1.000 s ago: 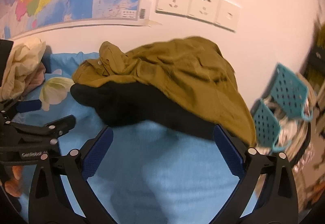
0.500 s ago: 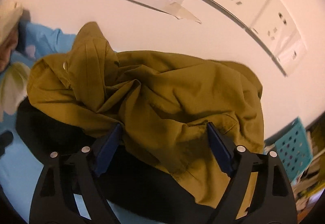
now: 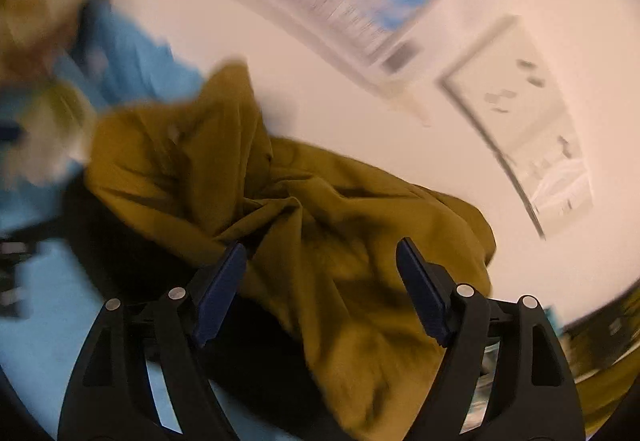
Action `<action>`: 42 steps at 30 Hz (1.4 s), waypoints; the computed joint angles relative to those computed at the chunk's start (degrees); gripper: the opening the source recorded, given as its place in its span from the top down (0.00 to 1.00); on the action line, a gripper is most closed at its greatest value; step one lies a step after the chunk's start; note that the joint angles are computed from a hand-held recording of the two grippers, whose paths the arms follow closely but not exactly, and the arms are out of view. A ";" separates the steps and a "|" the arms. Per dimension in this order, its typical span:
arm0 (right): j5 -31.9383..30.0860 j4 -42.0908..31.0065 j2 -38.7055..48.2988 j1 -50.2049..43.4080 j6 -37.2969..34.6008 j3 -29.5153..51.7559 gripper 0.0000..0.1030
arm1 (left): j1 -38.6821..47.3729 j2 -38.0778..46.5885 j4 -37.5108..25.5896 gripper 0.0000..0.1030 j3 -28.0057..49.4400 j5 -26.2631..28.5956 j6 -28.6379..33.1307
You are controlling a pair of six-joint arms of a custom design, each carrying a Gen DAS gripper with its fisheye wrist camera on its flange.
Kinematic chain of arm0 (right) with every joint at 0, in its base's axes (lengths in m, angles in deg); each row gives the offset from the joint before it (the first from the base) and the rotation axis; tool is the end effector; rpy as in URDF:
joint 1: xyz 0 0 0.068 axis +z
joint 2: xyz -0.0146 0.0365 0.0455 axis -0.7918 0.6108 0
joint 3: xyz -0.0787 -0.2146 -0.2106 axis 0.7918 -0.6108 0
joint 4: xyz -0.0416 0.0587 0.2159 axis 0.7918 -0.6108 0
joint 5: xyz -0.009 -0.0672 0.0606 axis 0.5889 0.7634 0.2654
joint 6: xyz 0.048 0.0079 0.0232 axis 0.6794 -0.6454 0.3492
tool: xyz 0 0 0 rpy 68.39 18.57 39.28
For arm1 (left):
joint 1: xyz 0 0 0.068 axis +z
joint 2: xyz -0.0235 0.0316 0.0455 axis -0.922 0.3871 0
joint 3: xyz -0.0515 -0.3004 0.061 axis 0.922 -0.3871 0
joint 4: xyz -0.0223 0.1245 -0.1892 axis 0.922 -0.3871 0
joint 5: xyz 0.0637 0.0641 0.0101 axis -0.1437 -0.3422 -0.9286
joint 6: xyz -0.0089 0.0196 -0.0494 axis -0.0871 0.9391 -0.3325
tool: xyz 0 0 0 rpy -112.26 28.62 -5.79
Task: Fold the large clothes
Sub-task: 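Grasp the olive-green shirt with both grippers at its edge, then lift the olive-green shirt up with both grippers to shake it out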
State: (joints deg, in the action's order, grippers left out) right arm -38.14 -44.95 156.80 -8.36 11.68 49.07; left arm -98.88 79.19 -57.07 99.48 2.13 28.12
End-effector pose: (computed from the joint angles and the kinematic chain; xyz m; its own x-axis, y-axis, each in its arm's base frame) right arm 0.3059 0.2701 0.2303 -0.3350 -0.8220 -0.4604 -0.5376 0.5681 -0.6231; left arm 0.2162 -0.1162 0.1851 -0.7407 -0.2520 -0.6227 -0.2581 0.9626 -0.0825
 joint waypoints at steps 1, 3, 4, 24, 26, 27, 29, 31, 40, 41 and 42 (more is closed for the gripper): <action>-0.56 -2.81 2.15 -0.36 0.65 2.88 0.70 | 0.16 -0.12 0.13 0.06 -0.16 0.30 0.01; -6.66 -12.03 5.32 -3.37 4.92 10.17 0.97 | 0.65 -0.16 0.69 0.06 -0.45 1.44 0.18; -8.87 -12.56 4.30 -4.68 5.82 10.56 0.97 | 0.94 -0.12 1.10 0.06 -0.55 1.95 0.57; -39.49 -14.79 -26.43 -29.04 17.72 12.30 0.97 | 8.40 6.94 25.96 0.16 0.05 19.90 16.25; -40.84 -15.43 -27.23 -30.24 18.48 12.99 0.97 | 9.35 8.18 29.13 0.36 0.92 24.39 18.70; -41.05 -15.56 -27.53 -31.03 18.68 13.27 0.97 | 9.24 8.34 28.68 0.56 1.67 24.53 18.71; -42.07 -17.09 -28.64 -32.97 18.80 14.50 0.97 | 9.94 8.84 26.47 0.73 4.66 25.65 18.80; -43.07 -18.39 -29.73 -34.32 18.76 15.36 0.97 | 9.87 6.95 27.04 0.76 5.34 25.71 19.77; -45.17 -24.60 -36.48 -36.01 16.83 20.19 0.97 | 9.87 -2.54 27.73 0.30 0.18 35.00 23.98; -44.99 -24.78 -36.83 -35.69 16.60 20.35 0.97 | 10.08 -3.49 28.03 0.30 -1.19 35.40 24.49; -44.68 -24.94 -37.37 -35.17 16.20 20.41 0.97 | 8.52 -4.57 29.43 0.27 -3.07 33.70 25.22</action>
